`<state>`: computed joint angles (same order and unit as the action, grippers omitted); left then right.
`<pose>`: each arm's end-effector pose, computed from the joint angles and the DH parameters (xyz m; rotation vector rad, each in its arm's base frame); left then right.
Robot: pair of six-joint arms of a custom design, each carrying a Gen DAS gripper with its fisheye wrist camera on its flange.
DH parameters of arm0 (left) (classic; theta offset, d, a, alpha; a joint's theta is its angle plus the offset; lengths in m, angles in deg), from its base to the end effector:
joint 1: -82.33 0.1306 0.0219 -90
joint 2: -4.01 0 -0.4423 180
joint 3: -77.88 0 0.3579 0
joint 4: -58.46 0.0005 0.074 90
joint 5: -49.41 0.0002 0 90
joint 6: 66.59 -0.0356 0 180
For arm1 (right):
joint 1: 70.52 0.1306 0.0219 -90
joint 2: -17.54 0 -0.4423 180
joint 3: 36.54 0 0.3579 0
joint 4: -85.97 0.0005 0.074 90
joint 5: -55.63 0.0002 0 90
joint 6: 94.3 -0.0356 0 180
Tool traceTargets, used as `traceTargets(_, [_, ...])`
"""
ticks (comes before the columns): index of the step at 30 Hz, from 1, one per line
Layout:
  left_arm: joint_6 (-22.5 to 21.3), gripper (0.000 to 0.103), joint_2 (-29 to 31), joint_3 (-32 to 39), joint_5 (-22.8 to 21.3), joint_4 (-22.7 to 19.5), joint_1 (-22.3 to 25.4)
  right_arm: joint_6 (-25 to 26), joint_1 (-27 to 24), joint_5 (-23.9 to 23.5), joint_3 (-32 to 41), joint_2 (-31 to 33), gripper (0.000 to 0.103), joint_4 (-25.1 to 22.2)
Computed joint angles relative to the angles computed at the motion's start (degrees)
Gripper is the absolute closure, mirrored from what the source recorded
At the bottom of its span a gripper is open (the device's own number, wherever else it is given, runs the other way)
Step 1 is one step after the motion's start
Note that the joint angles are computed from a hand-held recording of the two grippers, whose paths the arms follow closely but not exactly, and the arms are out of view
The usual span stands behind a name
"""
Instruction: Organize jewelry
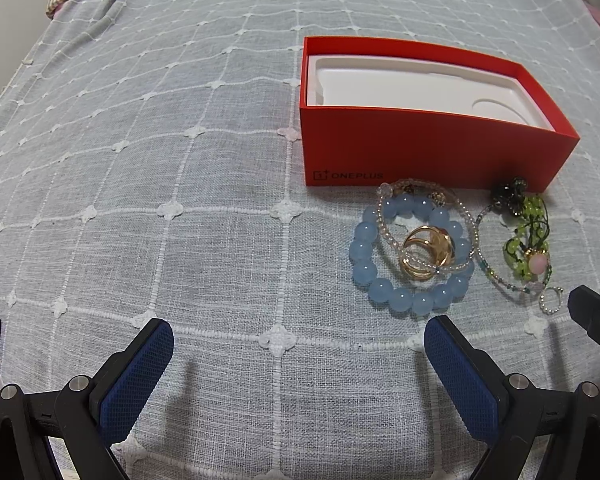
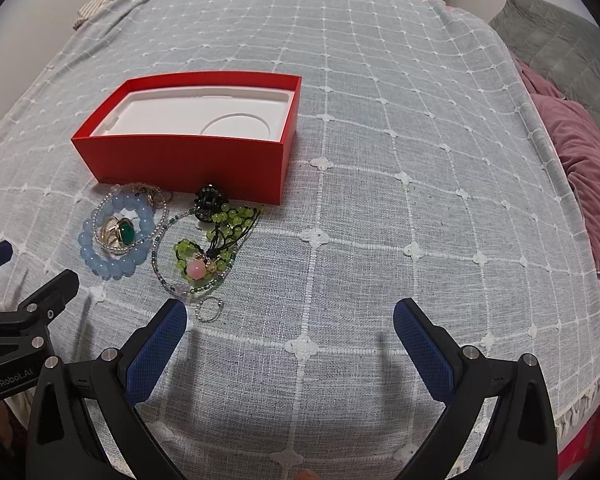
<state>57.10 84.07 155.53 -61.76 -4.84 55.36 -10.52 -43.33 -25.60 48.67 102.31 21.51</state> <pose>0.3149 -0.1464 0.4534 -0.2559 2.5803 0.1363 0.3471 0.1716 0.4756 -0.4385 2.6285 -0.0190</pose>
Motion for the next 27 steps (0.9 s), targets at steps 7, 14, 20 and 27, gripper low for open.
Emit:
traceTargets(7, [-1.0, 0.0, -0.1, 0.0, 0.4, 0.1, 0.9, 0.0, 0.0, 0.0, 0.0, 0.0, 0.0, 0.0])
traceTargets(14, [-0.9, 0.0, -0.4, 0.0, 0.6, -0.3, 1.0, 0.0, 0.0, 0.0, -0.1, -0.1, 0.0, 0.1])
traceTargets(20, [-0.4, 0.0, -0.1, -0.5, 1.3, 0.8, 0.8, 0.2, 0.1, 0.0, -0.4, -0.2, 0.0, 0.2])
traceTargets(27, [-1.7, 0.0, -1.5, -2.5, 5.6, 5.2, 2.6, 0.3, -1.1, -1.9, -0.4, 0.1, 0.0, 0.2])
